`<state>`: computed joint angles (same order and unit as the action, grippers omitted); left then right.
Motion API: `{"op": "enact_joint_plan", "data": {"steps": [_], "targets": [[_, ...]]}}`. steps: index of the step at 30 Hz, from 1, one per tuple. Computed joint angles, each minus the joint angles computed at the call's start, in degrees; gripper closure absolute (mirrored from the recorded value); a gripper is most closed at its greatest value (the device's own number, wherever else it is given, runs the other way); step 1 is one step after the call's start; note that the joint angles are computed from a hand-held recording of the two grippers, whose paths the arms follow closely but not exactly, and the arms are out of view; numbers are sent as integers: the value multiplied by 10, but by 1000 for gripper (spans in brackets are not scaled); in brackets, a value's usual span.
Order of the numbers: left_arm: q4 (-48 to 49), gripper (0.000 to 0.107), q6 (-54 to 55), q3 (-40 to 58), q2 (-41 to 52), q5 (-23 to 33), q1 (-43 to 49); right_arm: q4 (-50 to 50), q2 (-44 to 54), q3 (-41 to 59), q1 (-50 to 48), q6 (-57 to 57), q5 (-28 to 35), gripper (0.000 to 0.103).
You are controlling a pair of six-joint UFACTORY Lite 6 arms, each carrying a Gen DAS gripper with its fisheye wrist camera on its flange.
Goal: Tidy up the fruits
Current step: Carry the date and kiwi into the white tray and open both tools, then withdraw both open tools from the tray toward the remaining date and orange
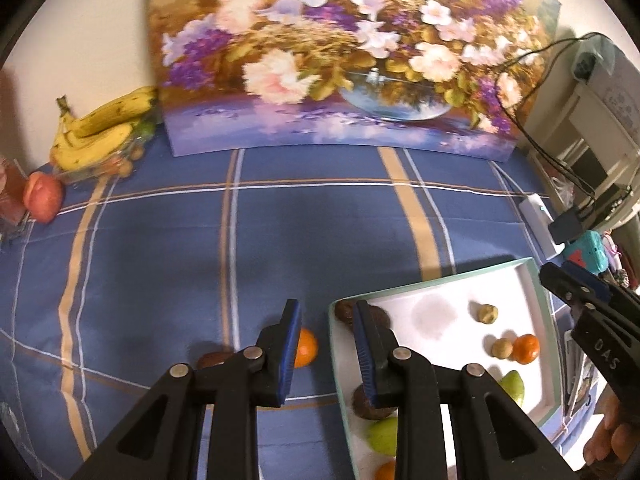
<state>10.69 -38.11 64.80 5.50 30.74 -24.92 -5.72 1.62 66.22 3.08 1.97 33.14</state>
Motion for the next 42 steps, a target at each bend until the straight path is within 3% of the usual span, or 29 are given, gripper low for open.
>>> {"op": "enact_joint_plan", "data": {"steps": [2, 4, 6, 8, 9, 12, 14, 16, 18, 20, 30, 32, 42], "targets": [[-5, 77, 7, -14, -14, 4, 15, -11, -4, -2, 11, 13, 2, 72], [-1, 70, 3, -31, -26, 6, 25, -22, -5, -4, 20, 26, 3, 72], [10, 44, -7, -53, -42, 8, 40, -33, -5, -3, 30, 41, 5, 71], [19, 40, -15, -80, -64, 10, 59, -48, -4, -3, 43, 61, 9, 50], [19, 37, -14, -92, -74, 9, 68, -56, -4, -4, 49, 72, 9, 46], [38, 20, -27, -128, -106, 15, 99, -82, -5, -4, 69, 107, 15, 44], [61, 18, -39, -149, -126, 23, 113, -92, -7, -3, 81, 125, 19, 32], [81, 16, -48, -166, -145, 33, 126, -93, -11, -5, 90, 139, 20, 30], [102, 5, -58, -183, -165, 43, 139, -84, -15, -8, 99, 144, 19, 29], [115, 5, -57, -200, -185, 47, 154, -75, -19, -13, 111, 154, 17, 20], [102, 4, 17, -253, -269, 55, 248, -114, -6, -27, 211, 278, 8, 17], [89, 4, 41, -259, -281, 51, 270, -116, 4, -19, 229, 298, 6, 6], [41, 4, 100, -256, -288, 28, 334, -133, 57, 30, 277, 335, -16, 6]]}}
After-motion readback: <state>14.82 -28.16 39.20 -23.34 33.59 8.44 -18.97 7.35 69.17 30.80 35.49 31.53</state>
